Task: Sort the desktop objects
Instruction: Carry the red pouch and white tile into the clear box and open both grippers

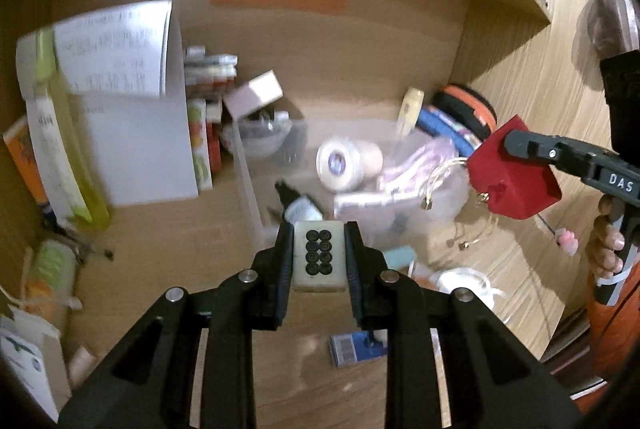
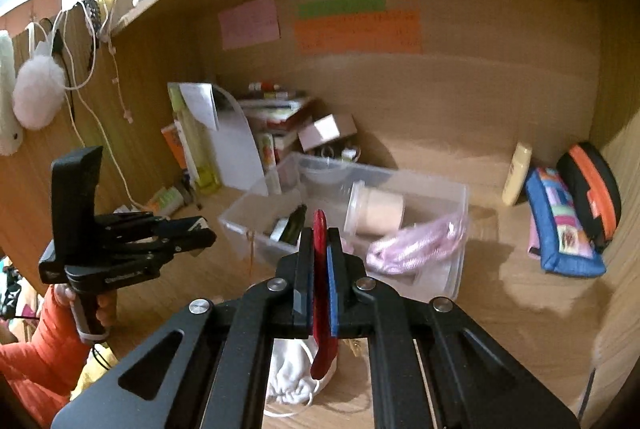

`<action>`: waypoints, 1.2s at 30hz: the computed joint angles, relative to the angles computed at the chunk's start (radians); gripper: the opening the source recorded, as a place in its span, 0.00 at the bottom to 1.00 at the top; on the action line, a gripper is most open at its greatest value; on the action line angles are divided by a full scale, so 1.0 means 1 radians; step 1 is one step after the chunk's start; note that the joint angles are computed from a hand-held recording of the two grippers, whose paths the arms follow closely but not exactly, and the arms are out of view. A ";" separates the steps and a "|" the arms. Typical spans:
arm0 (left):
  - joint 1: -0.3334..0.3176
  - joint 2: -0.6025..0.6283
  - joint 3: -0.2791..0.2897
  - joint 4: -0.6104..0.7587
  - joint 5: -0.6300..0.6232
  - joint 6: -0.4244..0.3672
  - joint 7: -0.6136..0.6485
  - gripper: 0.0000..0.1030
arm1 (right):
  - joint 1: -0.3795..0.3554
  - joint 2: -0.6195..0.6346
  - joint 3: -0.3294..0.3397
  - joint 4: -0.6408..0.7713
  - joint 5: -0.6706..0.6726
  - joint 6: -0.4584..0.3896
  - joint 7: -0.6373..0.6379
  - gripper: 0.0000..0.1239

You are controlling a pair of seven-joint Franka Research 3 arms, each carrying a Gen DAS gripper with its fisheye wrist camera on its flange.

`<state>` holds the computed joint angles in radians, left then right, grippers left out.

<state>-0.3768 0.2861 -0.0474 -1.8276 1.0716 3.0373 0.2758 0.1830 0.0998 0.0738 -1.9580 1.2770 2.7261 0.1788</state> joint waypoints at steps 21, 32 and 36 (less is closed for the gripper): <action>0.045 0.195 -0.049 0.247 -0.369 -0.099 0.332 0.23 | -0.007 0.246 0.061 0.302 -0.164 0.025 0.124 0.04; -0.021 0.240 0.020 0.286 -0.426 -0.138 0.378 0.23 | -0.056 0.365 0.087 0.358 -0.377 -0.019 0.331 0.04; -0.033 0.243 0.029 0.294 -0.396 -0.152 0.371 0.23 | -0.066 0.372 0.107 0.355 -0.409 0.002 0.346 0.04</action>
<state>-0.4100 0.5295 -0.0187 -1.5333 0.6752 2.8855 0.6471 0.1169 0.4719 0.1808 -1.6035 0.8676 2.7285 0.5248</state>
